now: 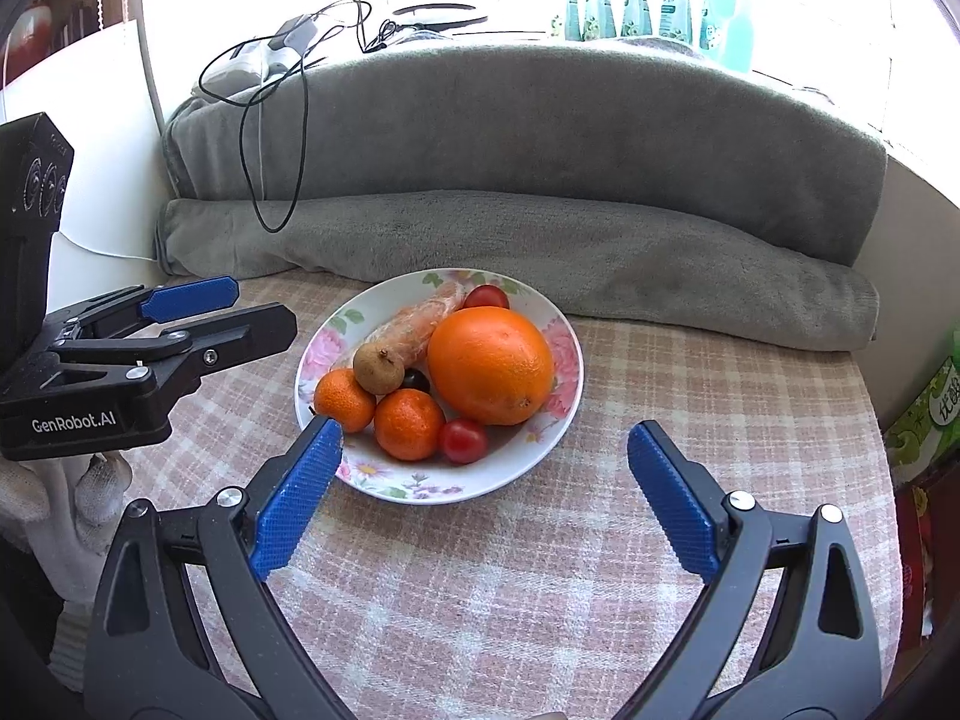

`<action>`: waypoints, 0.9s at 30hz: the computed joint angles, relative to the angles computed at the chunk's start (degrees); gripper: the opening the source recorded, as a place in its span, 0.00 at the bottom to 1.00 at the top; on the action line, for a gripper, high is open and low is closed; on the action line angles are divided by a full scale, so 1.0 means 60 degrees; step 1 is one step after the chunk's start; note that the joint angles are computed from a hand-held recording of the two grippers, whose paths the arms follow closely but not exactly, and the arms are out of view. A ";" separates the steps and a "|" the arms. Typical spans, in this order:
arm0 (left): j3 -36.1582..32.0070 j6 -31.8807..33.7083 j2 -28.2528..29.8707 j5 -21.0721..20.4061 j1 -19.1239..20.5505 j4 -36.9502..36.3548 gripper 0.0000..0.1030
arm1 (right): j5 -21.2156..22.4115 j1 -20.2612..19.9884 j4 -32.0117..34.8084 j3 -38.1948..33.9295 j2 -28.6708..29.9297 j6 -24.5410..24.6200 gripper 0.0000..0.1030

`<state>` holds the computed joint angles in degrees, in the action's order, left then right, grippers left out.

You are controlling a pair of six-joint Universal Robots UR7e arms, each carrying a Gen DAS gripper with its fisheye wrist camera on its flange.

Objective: Organize fruits

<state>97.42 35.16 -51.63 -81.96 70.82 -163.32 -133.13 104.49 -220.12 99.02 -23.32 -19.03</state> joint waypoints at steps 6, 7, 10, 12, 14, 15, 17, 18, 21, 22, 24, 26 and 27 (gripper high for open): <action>0.0438 0.0061 -0.0293 0.0130 -0.0066 -0.0511 0.79 | -0.0124 0.0109 -0.0299 -0.0010 0.0022 -0.0023 0.98; 0.0514 0.0084 -0.0352 0.0169 -0.0080 -0.0582 0.79 | -0.0159 0.0126 -0.0371 -0.0018 0.0034 -0.0038 0.98; 0.0771 0.0099 -0.0516 0.0246 -0.0112 -0.0891 0.79 | -0.0285 0.0186 -0.0576 -0.0047 0.0066 -0.0107 0.99; 0.0964 0.0082 -0.0649 0.0253 -0.0122 -0.1089 0.79 | -0.0379 0.0238 -0.0733 -0.0074 0.0099 -0.0182 0.99; 0.1148 0.0079 -0.0769 0.0286 -0.0137 -0.1240 0.79 | -0.0502 0.0292 -0.0918 -0.0118 0.0146 -0.0288 0.99; 0.1245 0.0080 -0.0815 0.0328 -0.0153 -0.1346 0.79 | -0.0550 0.0316 -0.1013 -0.0129 0.0166 -0.0338 0.99; 0.1426 0.0085 -0.0917 0.0392 -0.0167 -0.1515 0.79 | -0.0661 0.0374 -0.1187 -0.0138 0.0201 -0.0397 0.99; 0.1499 0.0076 -0.0966 0.0405 -0.0173 -0.1545 0.79 | -0.0706 0.0403 -0.1278 -0.0133 0.0213 -0.0413 0.99; 0.1701 0.0050 -0.1107 0.0464 -0.0193 -0.1634 0.79 | -0.0806 0.0474 -0.1583 -0.0084 0.0225 -0.0478 0.99; 0.1745 0.0057 -0.1135 0.0509 -0.0201 -0.1675 0.79 | -0.0853 0.0499 -0.1662 -0.0078 0.0230 -0.0496 0.99; 0.1824 0.0058 -0.1180 0.0576 -0.0219 -0.1770 0.80 | -0.0929 0.0554 -0.1793 -0.0046 0.0232 -0.0490 0.99; 0.1868 0.0056 -0.1202 0.0604 -0.0227 -0.1820 0.80 | -0.0960 0.0591 -0.1890 -0.0012 0.0231 -0.0476 0.99; 0.1895 0.0053 -0.1216 0.0617 -0.0234 -0.1846 0.80 | -0.0998 0.0616 -0.1948 0.0001 0.0245 -0.0467 0.99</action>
<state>108.79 35.48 -58.93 -78.26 69.42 -174.39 -139.12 108.18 -231.81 99.02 -21.86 -21.84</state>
